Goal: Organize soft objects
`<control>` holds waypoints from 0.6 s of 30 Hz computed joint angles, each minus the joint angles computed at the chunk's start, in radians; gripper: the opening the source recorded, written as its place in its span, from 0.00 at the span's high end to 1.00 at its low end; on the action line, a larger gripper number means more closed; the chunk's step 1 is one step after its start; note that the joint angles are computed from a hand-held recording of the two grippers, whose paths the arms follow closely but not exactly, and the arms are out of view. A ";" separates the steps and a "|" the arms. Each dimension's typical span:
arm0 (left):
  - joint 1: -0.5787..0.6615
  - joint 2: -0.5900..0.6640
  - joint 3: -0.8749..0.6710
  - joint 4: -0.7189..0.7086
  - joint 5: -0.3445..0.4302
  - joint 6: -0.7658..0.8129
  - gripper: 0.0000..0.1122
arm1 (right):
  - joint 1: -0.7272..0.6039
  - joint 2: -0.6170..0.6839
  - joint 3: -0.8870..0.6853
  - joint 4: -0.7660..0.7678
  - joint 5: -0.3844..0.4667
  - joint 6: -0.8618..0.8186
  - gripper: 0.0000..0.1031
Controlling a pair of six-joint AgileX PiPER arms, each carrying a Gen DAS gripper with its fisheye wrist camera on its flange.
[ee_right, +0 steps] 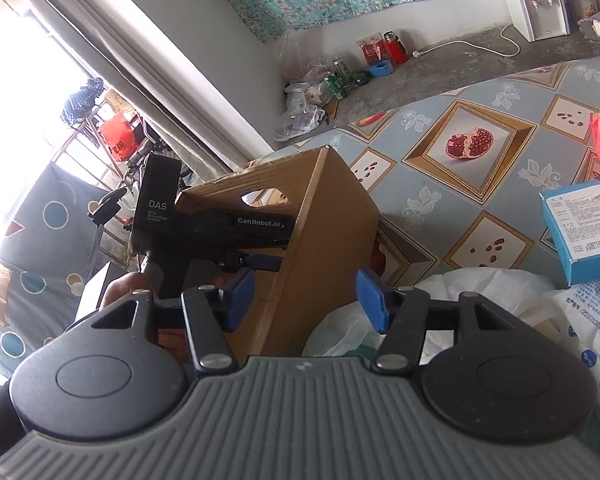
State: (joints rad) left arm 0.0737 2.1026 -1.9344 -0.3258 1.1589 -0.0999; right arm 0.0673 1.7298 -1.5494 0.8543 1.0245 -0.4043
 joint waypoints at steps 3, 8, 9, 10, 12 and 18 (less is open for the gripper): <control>-0.009 -0.050 0.049 0.037 -0.052 -0.059 0.28 | -0.015 -0.049 0.059 -0.010 -0.025 -0.020 0.44; -0.037 -0.175 0.145 0.128 -0.127 -0.141 0.26 | -0.048 -0.177 0.231 0.037 -0.078 -0.099 0.41; -0.044 -0.202 0.162 0.147 -0.138 -0.158 0.25 | -0.058 -0.204 0.266 0.051 -0.085 -0.116 0.41; -0.052 -0.231 0.179 0.163 -0.148 -0.176 0.25 | -0.070 -0.229 0.297 0.061 -0.088 -0.131 0.41; -0.074 -0.289 0.210 0.202 -0.172 -0.218 0.25 | -0.100 -0.281 0.353 0.078 -0.089 -0.162 0.41; -0.140 -0.494 0.307 0.310 -0.222 -0.292 0.18 | -0.221 -0.445 0.504 0.079 -0.062 -0.239 0.38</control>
State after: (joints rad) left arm -0.0662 1.6082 -1.6277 -0.0154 0.9364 -0.3921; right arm -0.1533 1.2848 -1.0455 0.9333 0.9622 -0.6431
